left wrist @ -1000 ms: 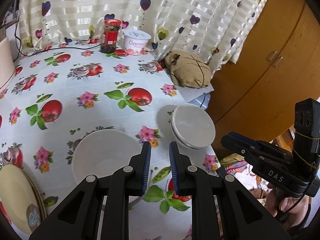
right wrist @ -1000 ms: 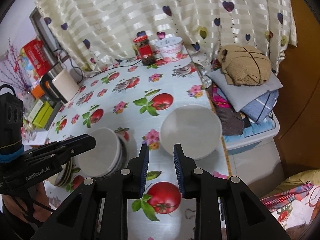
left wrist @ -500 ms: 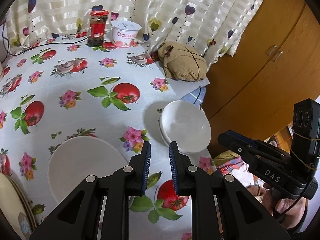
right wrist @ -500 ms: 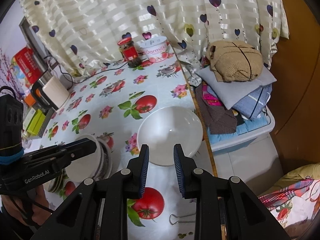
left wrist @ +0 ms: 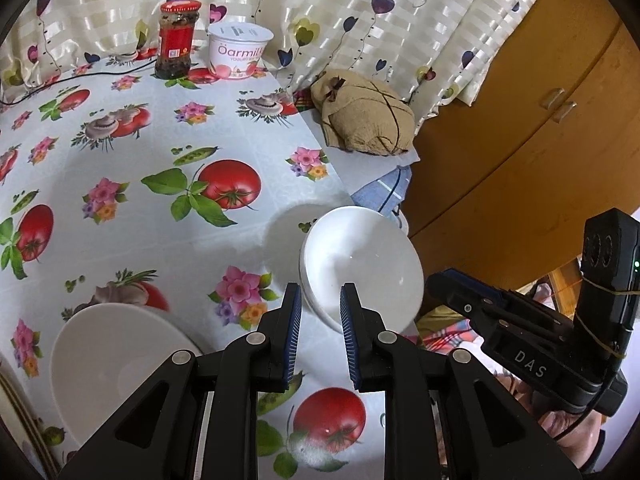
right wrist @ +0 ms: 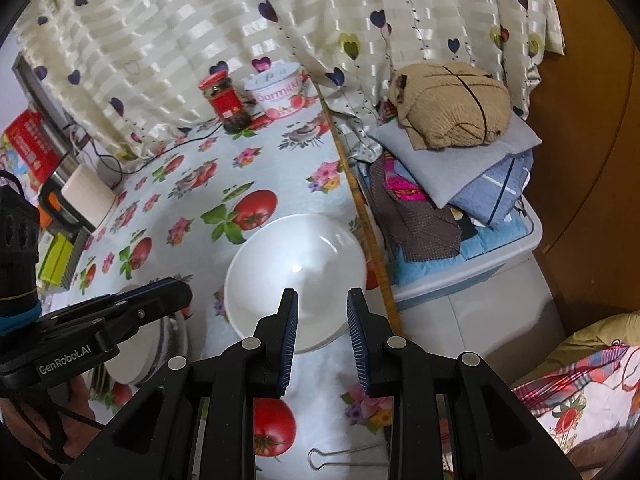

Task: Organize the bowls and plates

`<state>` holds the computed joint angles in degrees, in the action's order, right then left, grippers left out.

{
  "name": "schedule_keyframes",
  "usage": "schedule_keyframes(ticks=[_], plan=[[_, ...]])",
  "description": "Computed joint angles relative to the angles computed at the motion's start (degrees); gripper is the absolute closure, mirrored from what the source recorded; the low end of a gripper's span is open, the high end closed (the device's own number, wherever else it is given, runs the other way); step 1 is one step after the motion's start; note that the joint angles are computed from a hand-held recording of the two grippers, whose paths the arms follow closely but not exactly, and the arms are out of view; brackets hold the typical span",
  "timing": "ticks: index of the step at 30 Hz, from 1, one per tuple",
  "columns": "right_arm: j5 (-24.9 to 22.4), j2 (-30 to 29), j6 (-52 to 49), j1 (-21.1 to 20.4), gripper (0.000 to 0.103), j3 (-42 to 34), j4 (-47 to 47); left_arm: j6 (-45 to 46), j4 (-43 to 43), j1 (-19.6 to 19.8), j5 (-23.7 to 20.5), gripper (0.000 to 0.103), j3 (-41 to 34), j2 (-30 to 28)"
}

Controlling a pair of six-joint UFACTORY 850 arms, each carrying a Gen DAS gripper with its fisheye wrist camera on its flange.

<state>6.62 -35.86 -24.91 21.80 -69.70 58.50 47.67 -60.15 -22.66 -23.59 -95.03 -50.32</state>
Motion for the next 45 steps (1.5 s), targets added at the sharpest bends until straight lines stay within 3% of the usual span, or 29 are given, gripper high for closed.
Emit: schedule_keyframes(ticks=[13,19,24,33,45], plan=[[-1.7,-2.9,-9.3,-1.5,0.078,-2.2,9.7,-8.4,6.3,-0.4,-0.7,0.082,-5.0,-4.4],[-2.2,-4.1,-3.0,-1.7,0.079,-3.0,3.7,-9.8,6.7,-0.5,-0.9,0.082,-6.1,-5.3],[-2.6,-4.7,-7.3,-1.9,0.085,-3.7,7.8,-11.7,8.5,-0.7,-1.4,0.082,-7.3,-6.2],[-3.0,-5.2,-2.5,-2.1,0.088,-3.8,3.2,-12.2,9.5,-1.0,-1.5,0.085,-7.7,-6.6],[-1.9,-4.2,-9.5,-1.5,0.088,-3.4,10.0,-7.6,5.4,-0.7,0.0,0.085,-4.9,-4.2]])
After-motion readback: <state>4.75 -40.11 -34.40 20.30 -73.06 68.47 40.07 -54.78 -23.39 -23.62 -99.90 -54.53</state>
